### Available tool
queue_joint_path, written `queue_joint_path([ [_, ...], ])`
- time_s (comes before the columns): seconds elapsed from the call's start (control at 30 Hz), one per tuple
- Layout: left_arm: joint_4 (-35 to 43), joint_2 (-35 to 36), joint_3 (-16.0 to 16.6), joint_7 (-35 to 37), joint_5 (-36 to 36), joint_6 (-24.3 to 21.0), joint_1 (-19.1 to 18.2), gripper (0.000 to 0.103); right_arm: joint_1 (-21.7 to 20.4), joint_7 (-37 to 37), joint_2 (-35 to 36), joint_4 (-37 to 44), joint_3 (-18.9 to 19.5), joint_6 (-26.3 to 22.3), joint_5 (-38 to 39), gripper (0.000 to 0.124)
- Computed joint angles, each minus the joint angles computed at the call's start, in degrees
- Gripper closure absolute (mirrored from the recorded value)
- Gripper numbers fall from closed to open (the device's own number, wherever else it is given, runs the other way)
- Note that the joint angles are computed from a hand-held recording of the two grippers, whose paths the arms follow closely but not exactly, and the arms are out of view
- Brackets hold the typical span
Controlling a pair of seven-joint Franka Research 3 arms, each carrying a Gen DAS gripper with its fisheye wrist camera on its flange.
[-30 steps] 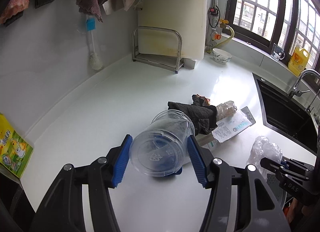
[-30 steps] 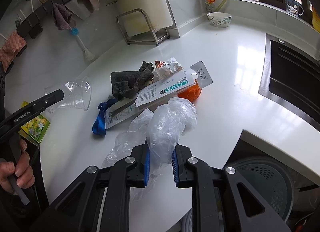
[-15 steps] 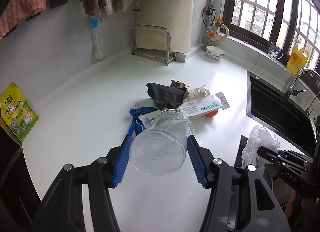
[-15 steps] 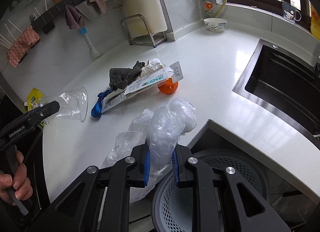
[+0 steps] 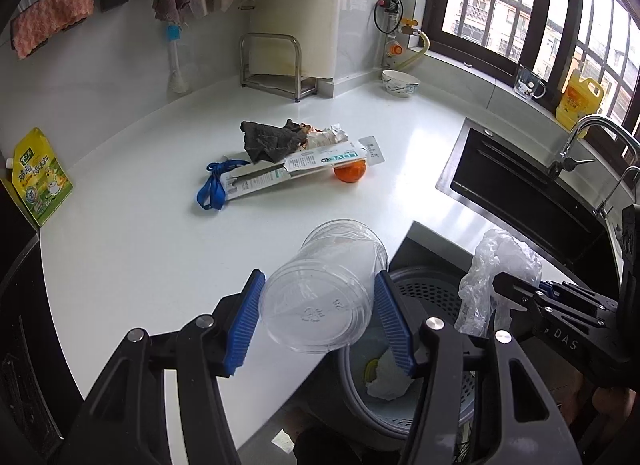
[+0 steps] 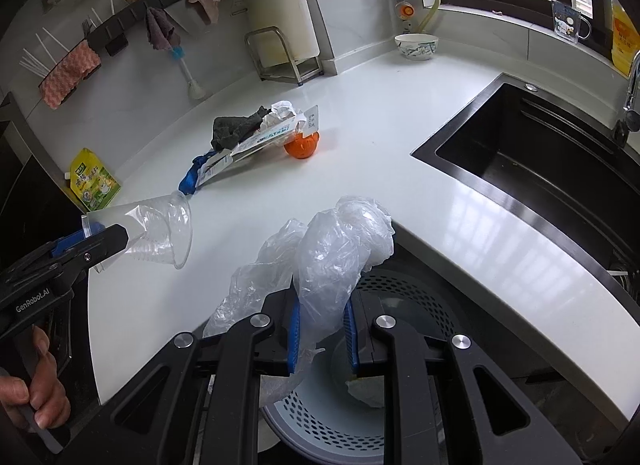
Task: Collect trash
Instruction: 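Lift and carry the plastic bag and clear cup over the bin with both tools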
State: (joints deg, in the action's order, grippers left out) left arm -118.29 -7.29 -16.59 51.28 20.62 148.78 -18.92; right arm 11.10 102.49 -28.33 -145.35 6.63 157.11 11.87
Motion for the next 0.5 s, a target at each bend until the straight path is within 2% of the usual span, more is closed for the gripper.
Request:
queue_joint_path([
  [0.27, 0.08, 0.75, -3.20, -7.78, 3.14, -3.60, -2.83, 0.048, 0.37, -5.79, -5.81, -4.97, -3.33, -3.14, 2.02, 0.106],
  [0.5, 2.28, 4.08, -4.23, -11.97, 5.03, -6.46, -5.96, 0.048, -0.90, -9.86, -8.28, -7.71, -4.63, -5.39, 3.48, 0.106],
])
